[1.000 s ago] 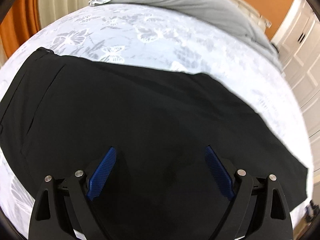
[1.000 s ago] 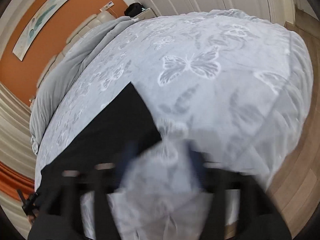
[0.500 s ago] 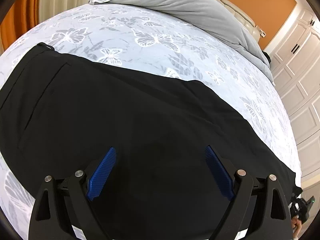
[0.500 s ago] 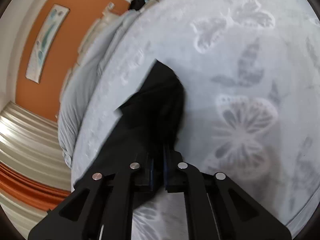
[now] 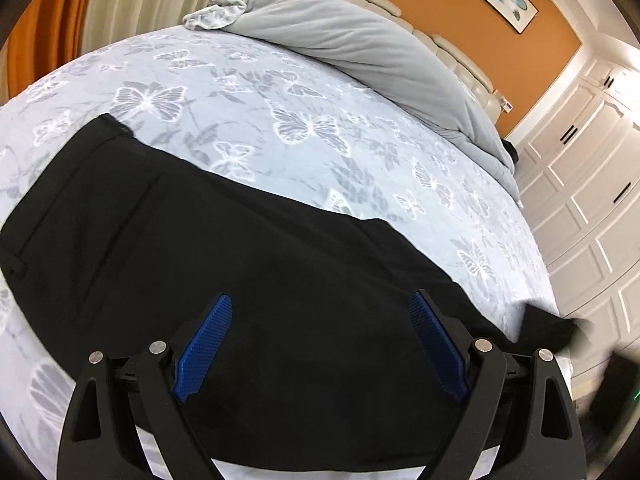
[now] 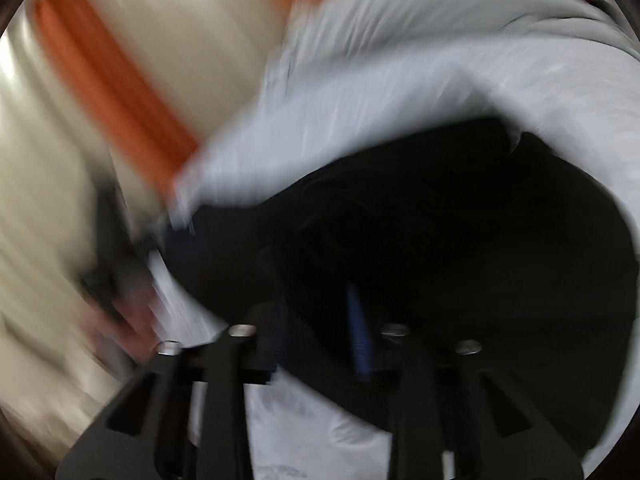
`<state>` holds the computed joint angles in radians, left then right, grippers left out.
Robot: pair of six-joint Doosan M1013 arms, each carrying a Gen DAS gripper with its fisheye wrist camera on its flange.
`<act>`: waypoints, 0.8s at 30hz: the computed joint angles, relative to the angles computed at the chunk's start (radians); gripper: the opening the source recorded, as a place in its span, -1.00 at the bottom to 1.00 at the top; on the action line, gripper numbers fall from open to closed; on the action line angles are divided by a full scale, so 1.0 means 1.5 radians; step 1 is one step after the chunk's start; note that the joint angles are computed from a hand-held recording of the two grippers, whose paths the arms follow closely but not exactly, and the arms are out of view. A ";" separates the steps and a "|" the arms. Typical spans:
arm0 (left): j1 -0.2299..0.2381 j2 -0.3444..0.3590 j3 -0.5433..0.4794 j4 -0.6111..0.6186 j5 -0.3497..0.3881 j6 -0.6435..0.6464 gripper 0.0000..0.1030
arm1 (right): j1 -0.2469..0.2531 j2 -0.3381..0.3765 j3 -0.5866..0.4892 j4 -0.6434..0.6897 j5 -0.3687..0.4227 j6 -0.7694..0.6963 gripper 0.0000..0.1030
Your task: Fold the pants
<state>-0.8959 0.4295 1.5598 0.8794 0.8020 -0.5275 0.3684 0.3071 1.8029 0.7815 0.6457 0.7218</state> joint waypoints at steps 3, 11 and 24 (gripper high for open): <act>0.008 -0.013 0.016 -0.028 -0.020 0.006 0.71 | 0.001 -0.020 0.036 0.052 -0.009 -0.051 -0.38; 0.009 -0.008 0.007 -0.053 -0.042 0.049 0.71 | -0.120 -0.124 0.118 0.040 -0.171 0.118 0.20; 0.006 0.111 -0.147 -0.332 -0.055 0.456 0.71 | -0.216 0.085 -0.090 0.086 0.069 0.192 -0.37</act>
